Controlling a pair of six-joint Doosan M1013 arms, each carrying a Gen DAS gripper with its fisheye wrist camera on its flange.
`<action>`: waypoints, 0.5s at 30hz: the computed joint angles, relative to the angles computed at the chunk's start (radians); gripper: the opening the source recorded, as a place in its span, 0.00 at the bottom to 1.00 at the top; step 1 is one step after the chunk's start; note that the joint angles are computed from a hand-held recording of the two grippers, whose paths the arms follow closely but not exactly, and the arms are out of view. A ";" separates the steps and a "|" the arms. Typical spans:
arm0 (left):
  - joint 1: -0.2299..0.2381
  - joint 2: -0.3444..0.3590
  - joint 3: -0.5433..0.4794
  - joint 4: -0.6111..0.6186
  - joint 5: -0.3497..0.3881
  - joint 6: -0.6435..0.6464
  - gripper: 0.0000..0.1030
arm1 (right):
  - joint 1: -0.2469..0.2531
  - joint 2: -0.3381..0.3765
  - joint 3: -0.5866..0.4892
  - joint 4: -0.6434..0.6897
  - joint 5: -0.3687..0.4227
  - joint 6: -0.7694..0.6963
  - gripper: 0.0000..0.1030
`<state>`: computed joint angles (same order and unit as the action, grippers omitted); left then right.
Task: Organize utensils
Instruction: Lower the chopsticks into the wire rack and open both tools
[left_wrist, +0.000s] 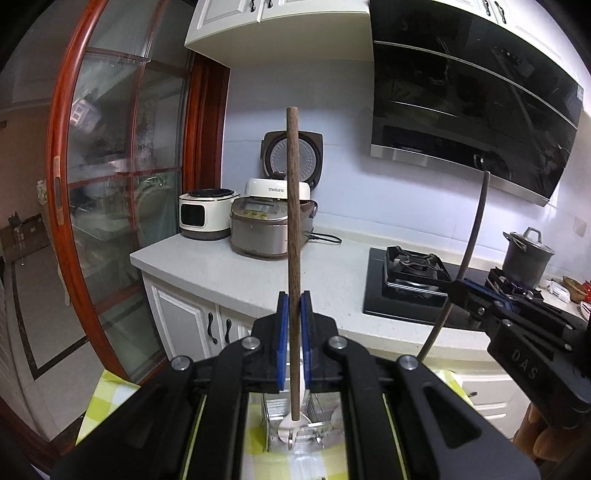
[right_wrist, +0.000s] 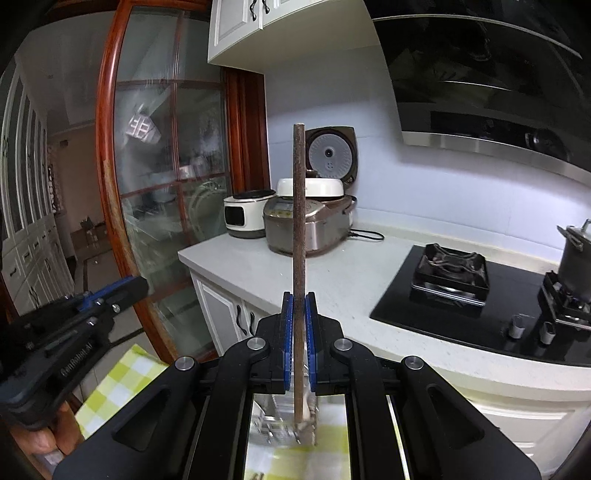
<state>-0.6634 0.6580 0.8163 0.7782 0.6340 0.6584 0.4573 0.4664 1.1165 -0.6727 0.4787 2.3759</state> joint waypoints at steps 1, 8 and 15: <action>0.003 0.012 -0.014 -0.001 0.000 0.000 0.06 | -0.001 0.008 -0.008 -0.003 0.000 0.004 0.08; 0.022 0.067 -0.060 -0.074 0.021 0.043 0.06 | -0.007 0.066 -0.040 0.058 -0.014 -0.031 0.08; 0.035 0.108 -0.084 -0.141 0.043 0.093 0.06 | -0.010 0.108 -0.046 0.094 -0.012 -0.058 0.08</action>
